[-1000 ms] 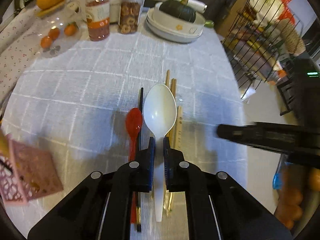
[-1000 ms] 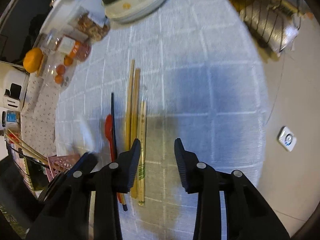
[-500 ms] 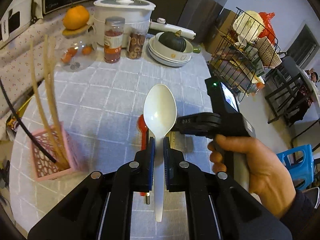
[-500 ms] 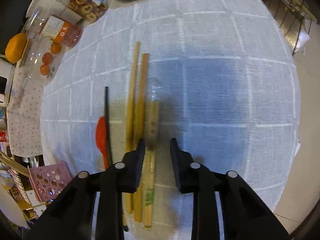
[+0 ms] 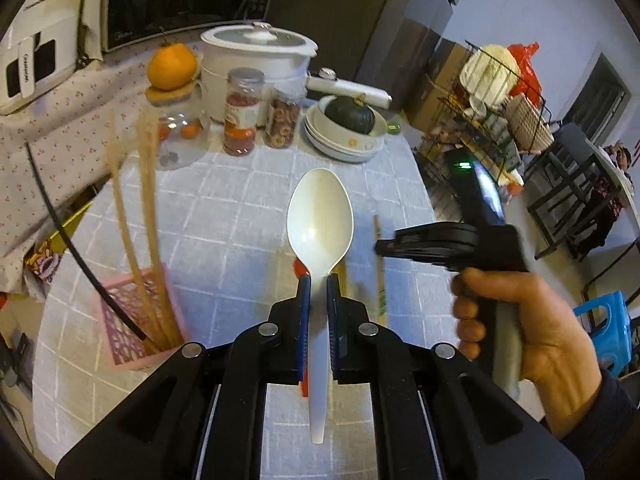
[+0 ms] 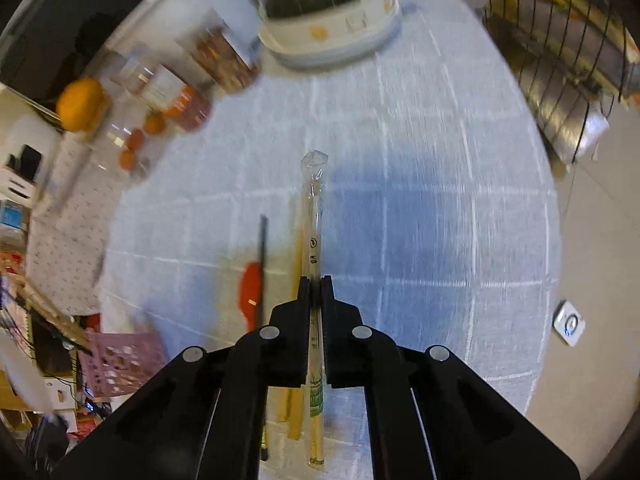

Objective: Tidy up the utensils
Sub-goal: 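Grasp the green-labelled bamboo chopstick with the right gripper while the left gripper lifts the spoon, then carry the white spoon and labelled chopstick over the pink basket and lower them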

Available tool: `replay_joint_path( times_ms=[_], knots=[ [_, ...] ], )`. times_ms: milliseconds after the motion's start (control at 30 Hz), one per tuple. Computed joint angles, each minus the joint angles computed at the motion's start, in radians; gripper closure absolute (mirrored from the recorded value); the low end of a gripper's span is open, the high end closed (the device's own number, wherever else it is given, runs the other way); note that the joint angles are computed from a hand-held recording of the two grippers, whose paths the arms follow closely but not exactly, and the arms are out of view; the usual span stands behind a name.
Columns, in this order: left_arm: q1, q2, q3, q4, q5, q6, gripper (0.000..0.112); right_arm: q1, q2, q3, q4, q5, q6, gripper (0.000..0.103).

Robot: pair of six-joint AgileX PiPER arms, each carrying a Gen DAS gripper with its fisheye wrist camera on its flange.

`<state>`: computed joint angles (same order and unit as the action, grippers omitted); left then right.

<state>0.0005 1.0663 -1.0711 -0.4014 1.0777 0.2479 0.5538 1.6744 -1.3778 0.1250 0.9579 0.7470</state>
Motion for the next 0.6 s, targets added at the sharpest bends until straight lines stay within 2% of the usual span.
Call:
replay_joint_path(
  times_ms=[267,400,467,533,600],
  knots=[
    [0.259,-0.023,0.021,-0.147,-0.04,0.224,0.105,0.097,-0.114,-0.035,-0.139,-0.178,0.05,0.098],
    [0.409,-0.056,0.087,-0.268,-0.14,0.435,0.105,0.16,-0.131,-0.046,-0.232,-0.281,0.118,0.098],
    [0.469,-0.055,0.113,-0.324,-0.158,0.505,0.105,0.196,-0.139,-0.036,-0.292,-0.358,0.157,0.098],
    [0.539,-0.046,0.154,-0.401,-0.18,0.581,0.105,0.227,-0.134,-0.046,-0.351,-0.387,0.189,0.098],
    [0.556,-0.051,0.197,-0.448,-0.23,0.643,0.105,0.265,-0.126,-0.056,-0.417,-0.411,0.235,0.098]
  ],
)
